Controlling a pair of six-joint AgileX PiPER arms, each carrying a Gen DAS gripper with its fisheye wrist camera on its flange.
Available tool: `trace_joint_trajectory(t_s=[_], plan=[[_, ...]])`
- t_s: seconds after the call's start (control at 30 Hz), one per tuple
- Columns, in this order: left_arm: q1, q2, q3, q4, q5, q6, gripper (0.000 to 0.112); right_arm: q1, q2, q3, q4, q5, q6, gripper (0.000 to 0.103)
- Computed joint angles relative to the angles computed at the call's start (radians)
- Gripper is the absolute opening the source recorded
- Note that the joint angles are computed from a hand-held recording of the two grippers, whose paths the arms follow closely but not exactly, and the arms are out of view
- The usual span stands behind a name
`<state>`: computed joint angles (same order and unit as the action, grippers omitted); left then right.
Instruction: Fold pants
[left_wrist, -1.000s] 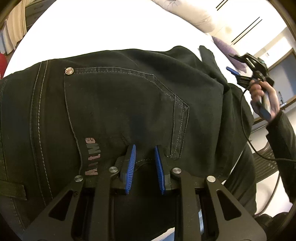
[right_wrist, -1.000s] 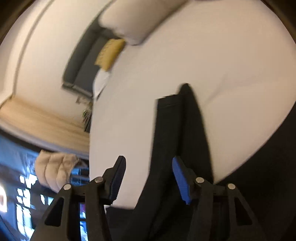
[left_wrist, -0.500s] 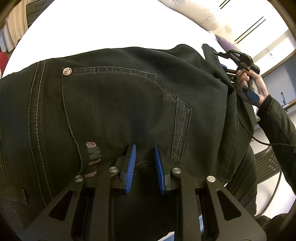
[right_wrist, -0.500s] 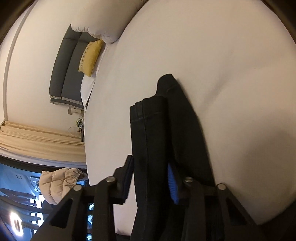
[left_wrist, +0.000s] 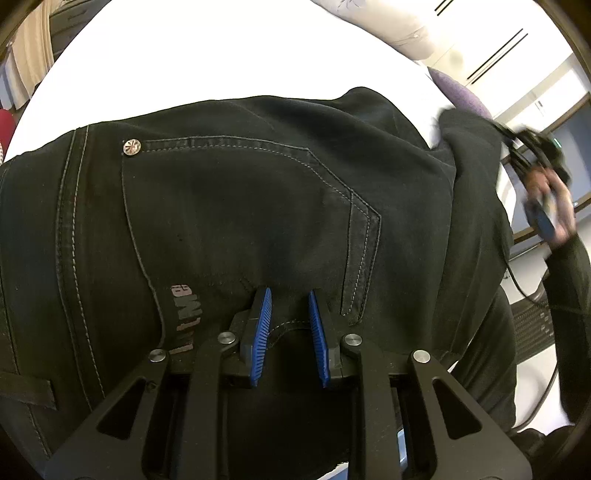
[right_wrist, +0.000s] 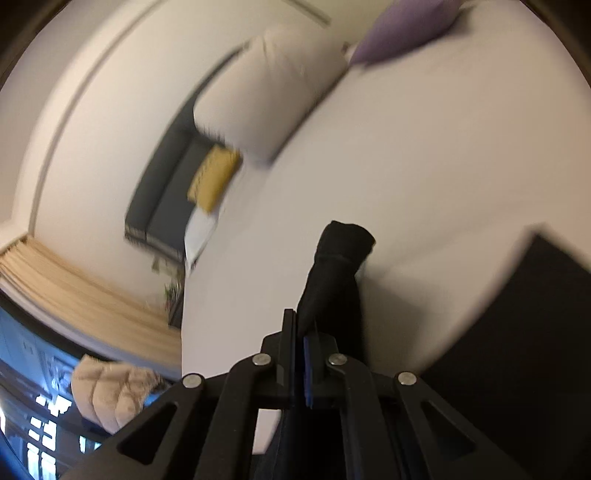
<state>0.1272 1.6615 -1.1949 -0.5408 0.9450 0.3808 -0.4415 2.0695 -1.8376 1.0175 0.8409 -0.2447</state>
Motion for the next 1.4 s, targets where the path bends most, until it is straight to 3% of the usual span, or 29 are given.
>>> trace_joint_trajectory(t_s=[0.13,0.23,0.4,0.57,0.67,0.73,0.77,0.8,0.87,0.93,0.97,1.4], plan=[[-0.01,-0.01,0.01,0.005,-0.011,-0.015,0.021,-0.14,-0.222,0.343,0.069,-0.079,-0.126,0.004],[-0.01,-0.011,0.014,-0.001,-0.013,-0.022,0.021,-0.235,-0.291,0.51,0.044,-0.102,-0.13,0.004],[0.002,0.003,-0.017,0.012,0.017,-0.036,0.021,-0.3,-0.281,0.617,0.052,-0.126,-0.126,0.004],[-0.005,0.014,-0.048,0.037,0.037,-0.077,0.021,-0.271,-0.3,0.618,0.067,-0.148,-0.137,0.004],[-0.016,0.011,-0.058,0.056,0.041,-0.108,0.021,-0.272,-0.284,0.611,0.11,-0.123,-0.152,0.007],[-0.029,0.011,-0.067,0.073,0.043,-0.129,0.021,-0.301,-0.257,0.619,0.182,-0.058,-0.228,0.008],[-0.034,0.011,-0.072,0.081,0.046,-0.138,0.021,-0.306,-0.248,0.616,0.201,-0.039,-0.24,0.016],[-0.041,0.012,-0.079,0.091,0.05,-0.151,0.021,-0.304,-0.237,0.609,0.205,-0.03,-0.24,0.036],[-0.054,0.012,-0.09,0.108,0.055,-0.174,0.021,-0.292,-0.223,0.609,0.234,-0.034,-0.257,0.042],[-0.062,0.011,-0.095,0.119,0.057,-0.184,0.021,-0.288,-0.221,0.611,0.233,-0.033,-0.272,0.01],[-0.065,0.012,-0.099,0.12,0.058,-0.187,0.021,-0.276,-0.214,0.599,0.184,-0.056,-0.23,0.004],[-0.076,0.027,-0.146,0.14,0.089,-0.206,0.021,-0.306,-0.237,0.636,0.103,-0.074,-0.168,0.003]])
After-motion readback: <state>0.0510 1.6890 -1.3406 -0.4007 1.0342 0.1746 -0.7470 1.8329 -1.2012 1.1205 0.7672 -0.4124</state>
